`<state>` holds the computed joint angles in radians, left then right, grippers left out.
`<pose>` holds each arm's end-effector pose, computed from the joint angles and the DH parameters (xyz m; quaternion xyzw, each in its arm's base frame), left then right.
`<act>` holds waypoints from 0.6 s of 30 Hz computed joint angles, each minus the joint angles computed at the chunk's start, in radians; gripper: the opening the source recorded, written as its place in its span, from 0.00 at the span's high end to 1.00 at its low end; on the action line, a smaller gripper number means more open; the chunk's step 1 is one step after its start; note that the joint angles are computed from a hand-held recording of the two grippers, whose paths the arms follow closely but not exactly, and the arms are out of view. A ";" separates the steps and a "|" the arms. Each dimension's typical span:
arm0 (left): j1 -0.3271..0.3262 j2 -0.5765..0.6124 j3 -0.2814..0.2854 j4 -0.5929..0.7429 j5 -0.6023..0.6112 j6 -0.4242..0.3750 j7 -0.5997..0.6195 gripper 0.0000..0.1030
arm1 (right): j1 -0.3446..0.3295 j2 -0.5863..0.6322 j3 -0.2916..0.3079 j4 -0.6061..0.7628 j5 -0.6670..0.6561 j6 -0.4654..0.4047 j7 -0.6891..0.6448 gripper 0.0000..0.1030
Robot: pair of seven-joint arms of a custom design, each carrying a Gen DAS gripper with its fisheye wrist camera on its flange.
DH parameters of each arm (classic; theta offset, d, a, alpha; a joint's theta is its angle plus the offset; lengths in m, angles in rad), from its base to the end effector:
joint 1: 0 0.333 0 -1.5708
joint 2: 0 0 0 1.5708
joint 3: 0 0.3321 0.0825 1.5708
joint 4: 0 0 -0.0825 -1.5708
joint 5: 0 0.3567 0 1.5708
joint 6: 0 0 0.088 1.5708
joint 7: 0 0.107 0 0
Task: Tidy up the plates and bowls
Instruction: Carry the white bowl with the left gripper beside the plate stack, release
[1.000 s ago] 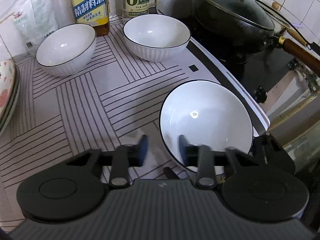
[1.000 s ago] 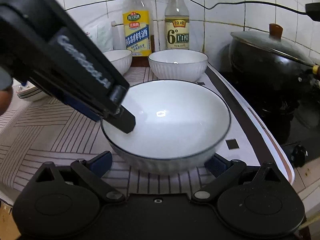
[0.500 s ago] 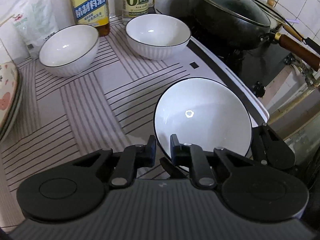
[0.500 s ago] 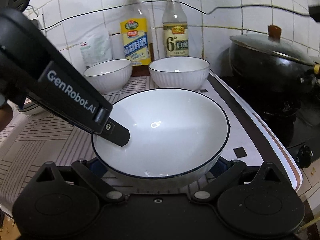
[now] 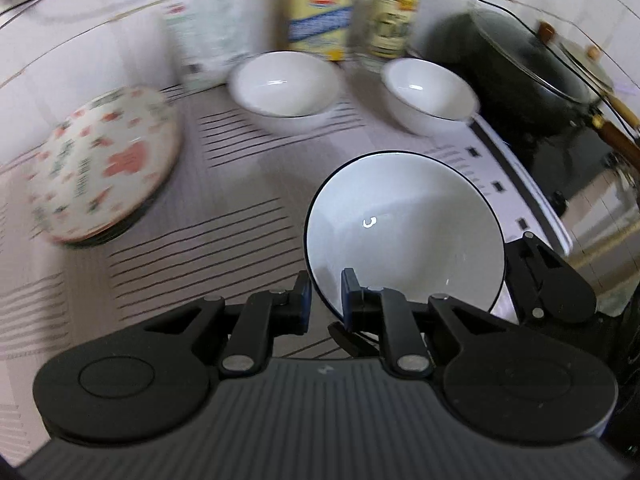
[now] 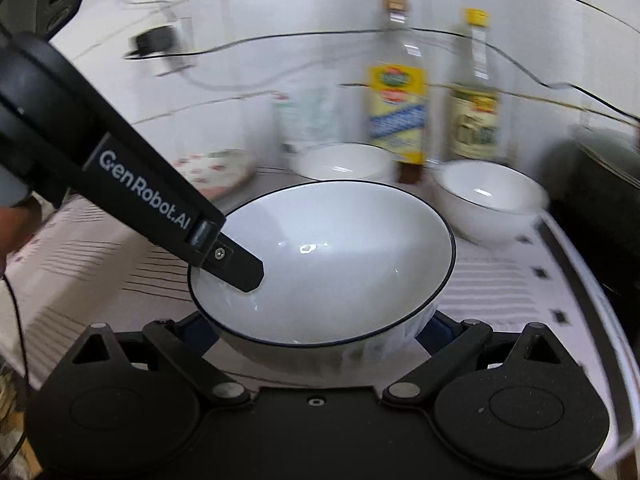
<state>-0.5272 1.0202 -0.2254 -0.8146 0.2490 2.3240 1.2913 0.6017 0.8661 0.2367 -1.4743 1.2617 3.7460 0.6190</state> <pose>0.6622 -0.4833 0.3782 -0.5179 0.8178 -0.2323 0.0948 0.5742 0.3765 0.2861 -0.6465 0.5883 -0.2902 0.3895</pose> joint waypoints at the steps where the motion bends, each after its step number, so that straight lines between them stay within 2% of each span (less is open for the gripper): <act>1: 0.013 -0.041 0.008 -0.072 0.003 0.029 -0.025 0.87 | -0.001 0.005 0.003 0.011 -0.025 -0.023 0.000 0.03; 4: 0.043 -0.128 0.021 -0.218 0.030 0.076 -0.087 0.87 | 0.011 0.023 -0.006 0.048 -0.082 -0.086 0.013 0.03; 6: 0.063 -0.175 0.025 -0.296 0.052 0.100 -0.124 0.87 | 0.038 0.038 -0.037 0.088 -0.086 -0.144 0.008 0.03; 12: 0.110 -0.270 0.023 -0.459 0.109 0.141 -0.207 0.87 | 0.167 0.083 -0.214 0.191 -0.049 -0.302 0.021 0.03; 16: 0.131 -0.309 0.021 -0.526 0.135 0.143 -0.249 0.87 | 0.273 0.109 -0.395 0.217 -0.090 -0.437 0.147 0.03; 18: 0.137 -0.320 0.026 -0.550 0.154 0.144 -0.265 0.87 | 0.301 0.120 -0.445 0.224 -0.129 -0.482 0.210 0.03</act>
<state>-0.3904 0.6997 -0.1997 -1.3641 0.4027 2.4677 1.0259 0.9027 0.9861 -0.2080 -1.2499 1.1330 3.2639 0.8294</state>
